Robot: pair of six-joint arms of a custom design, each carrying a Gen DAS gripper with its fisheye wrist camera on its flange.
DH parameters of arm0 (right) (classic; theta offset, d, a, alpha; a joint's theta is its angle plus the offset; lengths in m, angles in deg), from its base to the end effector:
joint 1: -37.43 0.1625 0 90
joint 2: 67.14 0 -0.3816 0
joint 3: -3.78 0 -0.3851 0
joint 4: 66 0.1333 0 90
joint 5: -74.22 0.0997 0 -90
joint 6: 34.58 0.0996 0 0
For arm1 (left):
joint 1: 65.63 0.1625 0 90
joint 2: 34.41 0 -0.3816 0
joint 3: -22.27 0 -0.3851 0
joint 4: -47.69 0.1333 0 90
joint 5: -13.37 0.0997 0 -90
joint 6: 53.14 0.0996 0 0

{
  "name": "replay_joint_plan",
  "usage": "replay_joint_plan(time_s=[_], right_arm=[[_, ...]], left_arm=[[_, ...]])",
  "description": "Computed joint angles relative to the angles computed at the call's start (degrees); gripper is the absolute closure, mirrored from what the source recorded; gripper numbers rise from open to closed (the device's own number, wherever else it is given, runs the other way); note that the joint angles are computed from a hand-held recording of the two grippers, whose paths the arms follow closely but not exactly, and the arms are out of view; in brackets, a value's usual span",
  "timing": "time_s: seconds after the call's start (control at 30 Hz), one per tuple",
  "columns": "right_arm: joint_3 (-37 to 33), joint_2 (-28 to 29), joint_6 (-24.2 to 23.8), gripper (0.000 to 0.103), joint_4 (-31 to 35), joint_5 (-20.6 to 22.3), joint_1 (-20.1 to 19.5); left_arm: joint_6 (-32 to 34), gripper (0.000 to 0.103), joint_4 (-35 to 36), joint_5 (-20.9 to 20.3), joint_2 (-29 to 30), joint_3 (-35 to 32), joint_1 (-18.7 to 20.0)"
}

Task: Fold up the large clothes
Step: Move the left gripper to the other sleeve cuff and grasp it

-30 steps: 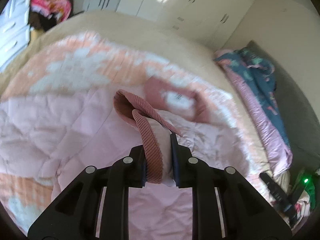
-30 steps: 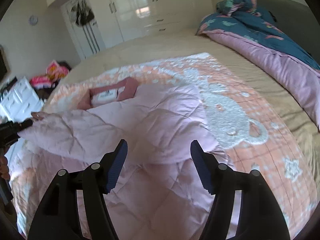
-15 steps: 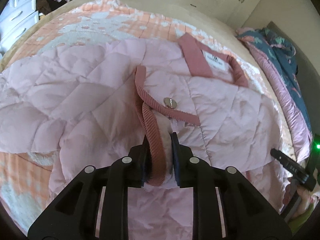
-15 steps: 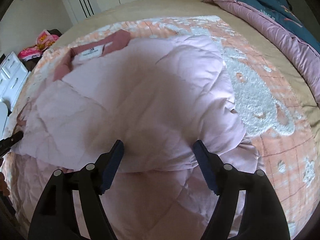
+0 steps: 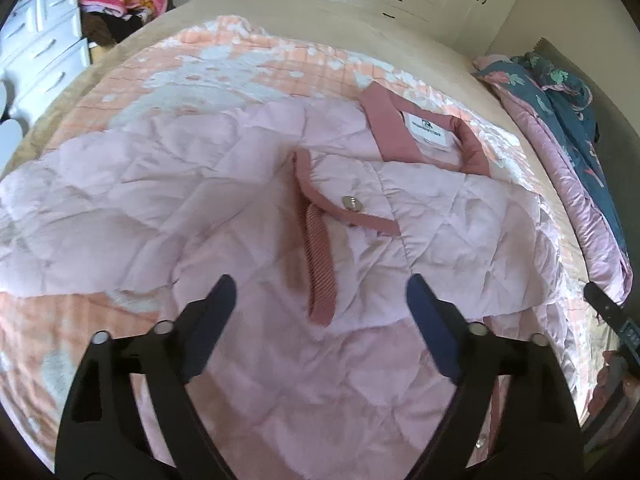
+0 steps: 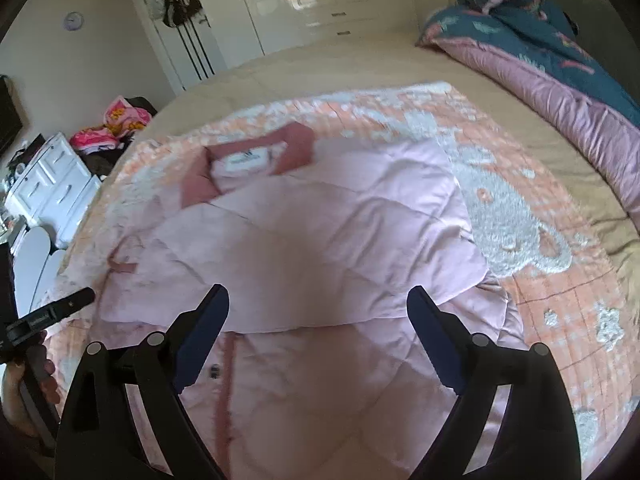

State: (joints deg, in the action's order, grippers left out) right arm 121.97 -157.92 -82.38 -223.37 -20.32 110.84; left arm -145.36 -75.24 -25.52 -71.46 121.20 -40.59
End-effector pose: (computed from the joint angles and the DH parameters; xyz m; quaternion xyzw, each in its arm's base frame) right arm -0.0160 -0.4928 0.3547 0.2396 -0.9081 0.2691 0.2134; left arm -0.4028 -0.4209 -0.0502 -0.1011 0.8743 -0.3648 0.3037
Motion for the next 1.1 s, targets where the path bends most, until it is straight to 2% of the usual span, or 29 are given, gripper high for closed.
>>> replay_joint_plan(time_s=[0.03, 0.07, 0.13, 0.5, 0.73, 1.1], right_arm=[[0.78, -0.88, -0.24, 0.012, -0.19, 0.29, 0.47], [1.35, -1.39, -0.34, 0.012, -0.42, 0.41, 0.82], [2.56, -2.60, -0.54, 0.004, -0.56, 1.17, 1.45], [8.76, -7.58, -1.72, 0.004, -0.29, 2.69, 6.59], [12.33, -8.04, -1.57, 0.004, -1.40, 1.35, 10.39], [16.23, -5.81, -1.12, 0.004, -4.51, -0.67, 15.63]], left_arm=[[-1.55, 0.009, 0.93, -0.14, -0.48, 0.37, -0.40], [-2.96, 0.009, 1.74, -0.31, -0.84, 0.66, -0.72], [-4.36, 0.009, 0.86, -1.01, -1.78, 2.22, -1.39], [-16.28, 0.009, 7.95, -1.43, -8.51, 9.21, -5.26], [-23.74, 0.009, 13.52, -2.38, -13.11, 13.55, -7.52], [-33.10, 0.009, 15.65, -4.66, -20.00, 21.91, -10.59]])
